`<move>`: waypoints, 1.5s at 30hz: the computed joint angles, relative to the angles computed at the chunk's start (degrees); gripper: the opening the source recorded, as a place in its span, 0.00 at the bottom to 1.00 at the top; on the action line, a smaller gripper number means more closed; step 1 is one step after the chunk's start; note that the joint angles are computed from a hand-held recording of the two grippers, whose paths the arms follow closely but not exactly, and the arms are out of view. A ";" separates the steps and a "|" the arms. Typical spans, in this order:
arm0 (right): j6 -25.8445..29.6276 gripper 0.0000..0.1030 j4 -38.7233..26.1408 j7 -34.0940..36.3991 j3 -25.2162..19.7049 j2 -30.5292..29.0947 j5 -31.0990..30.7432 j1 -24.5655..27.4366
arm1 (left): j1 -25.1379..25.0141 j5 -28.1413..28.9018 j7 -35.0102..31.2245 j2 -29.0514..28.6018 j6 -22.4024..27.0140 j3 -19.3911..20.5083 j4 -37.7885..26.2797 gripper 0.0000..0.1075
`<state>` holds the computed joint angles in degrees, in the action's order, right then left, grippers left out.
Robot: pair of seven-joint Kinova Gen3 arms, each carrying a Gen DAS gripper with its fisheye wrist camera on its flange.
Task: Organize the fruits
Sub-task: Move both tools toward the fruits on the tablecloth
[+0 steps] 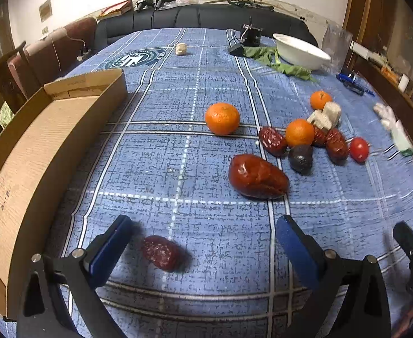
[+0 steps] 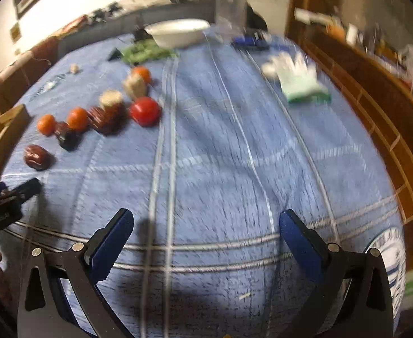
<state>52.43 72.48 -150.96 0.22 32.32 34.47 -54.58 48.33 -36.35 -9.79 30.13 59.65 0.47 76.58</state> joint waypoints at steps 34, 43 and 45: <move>-6.46 1.00 1.77 -13.14 2.76 -3.89 19.06 -9.50 | 3.83 -30.65 23.36 -9.18 5.50 5.57 14.97 0.96; -4.55 1.00 6.05 -21.53 0.99 -5.42 25.23 -9.68 | 4.30 -31.76 24.58 -9.07 5.13 6.26 15.60 0.96; -3.50 1.00 6.44 -22.25 0.19 -5.50 25.53 -9.38 | 4.40 -32.03 25.28 -9.28 4.89 6.28 16.10 0.96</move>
